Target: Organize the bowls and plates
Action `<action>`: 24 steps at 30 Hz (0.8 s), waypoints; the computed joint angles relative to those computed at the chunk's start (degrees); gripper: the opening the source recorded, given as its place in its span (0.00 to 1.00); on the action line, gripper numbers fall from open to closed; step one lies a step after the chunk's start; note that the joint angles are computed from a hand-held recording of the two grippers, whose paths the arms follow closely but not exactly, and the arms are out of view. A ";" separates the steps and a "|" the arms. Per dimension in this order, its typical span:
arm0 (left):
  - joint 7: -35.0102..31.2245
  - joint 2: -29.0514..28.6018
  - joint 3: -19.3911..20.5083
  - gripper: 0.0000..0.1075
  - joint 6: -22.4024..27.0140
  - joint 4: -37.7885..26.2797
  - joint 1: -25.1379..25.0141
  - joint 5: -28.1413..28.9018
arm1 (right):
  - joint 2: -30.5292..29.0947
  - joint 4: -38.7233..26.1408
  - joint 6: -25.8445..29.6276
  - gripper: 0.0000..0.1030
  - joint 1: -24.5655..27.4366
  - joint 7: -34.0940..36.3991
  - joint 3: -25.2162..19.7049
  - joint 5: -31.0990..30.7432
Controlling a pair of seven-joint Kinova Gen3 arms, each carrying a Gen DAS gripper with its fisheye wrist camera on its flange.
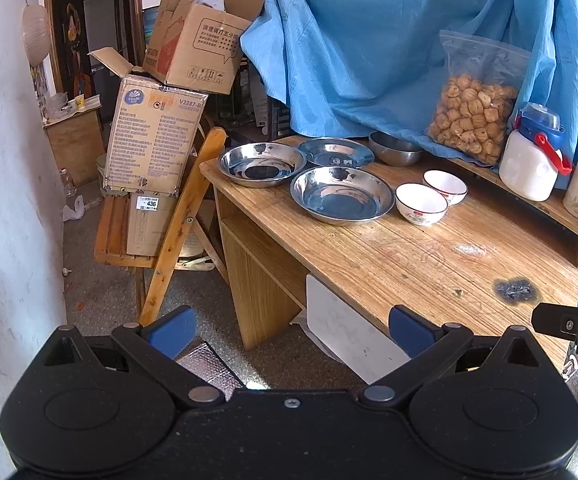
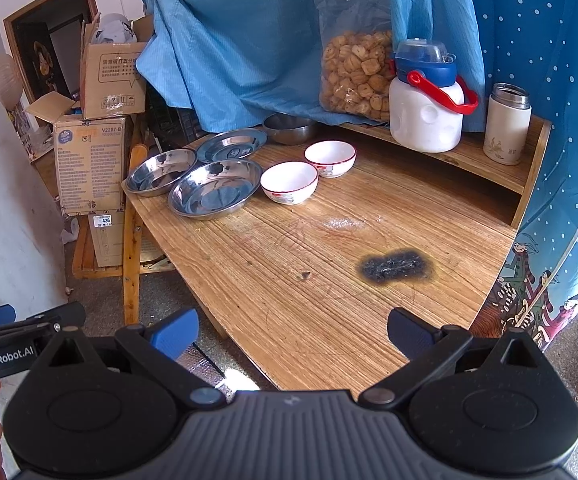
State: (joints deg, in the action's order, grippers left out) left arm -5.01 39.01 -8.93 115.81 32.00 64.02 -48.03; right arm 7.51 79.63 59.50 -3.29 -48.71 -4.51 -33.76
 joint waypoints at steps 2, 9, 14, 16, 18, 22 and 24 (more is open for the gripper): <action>0.08 0.00 -0.02 0.95 0.01 0.02 0.02 0.00 | -0.03 0.06 -0.04 1.00 -0.05 -0.05 -0.02 0.00; 0.17 -0.08 -0.02 0.95 -0.06 0.21 0.06 -0.02 | 0.06 -0.04 0.05 1.00 -0.07 -0.09 0.00 0.01; 0.22 -0.05 0.05 0.95 -0.16 0.29 -0.10 0.03 | 0.09 -0.09 0.11 1.00 -0.11 -0.24 -0.03 0.06; 0.21 -0.06 0.10 0.95 -0.19 0.39 -0.15 0.09 | 0.08 -0.08 0.08 1.00 -0.11 -0.24 -0.04 0.07; 0.34 -0.11 0.11 0.95 -0.25 0.52 -0.12 0.09 | 0.11 -0.13 0.14 1.00 -0.10 -0.25 -0.04 0.07; 0.41 -0.15 0.17 0.95 -0.29 0.60 -0.13 0.05 | 0.06 0.27 -0.28 1.00 -0.12 -0.12 -0.11 -0.12; 0.53 -0.20 0.23 0.95 -0.42 0.87 -0.17 0.11 | 0.03 0.47 -0.40 1.00 -0.09 -0.01 -0.11 -0.26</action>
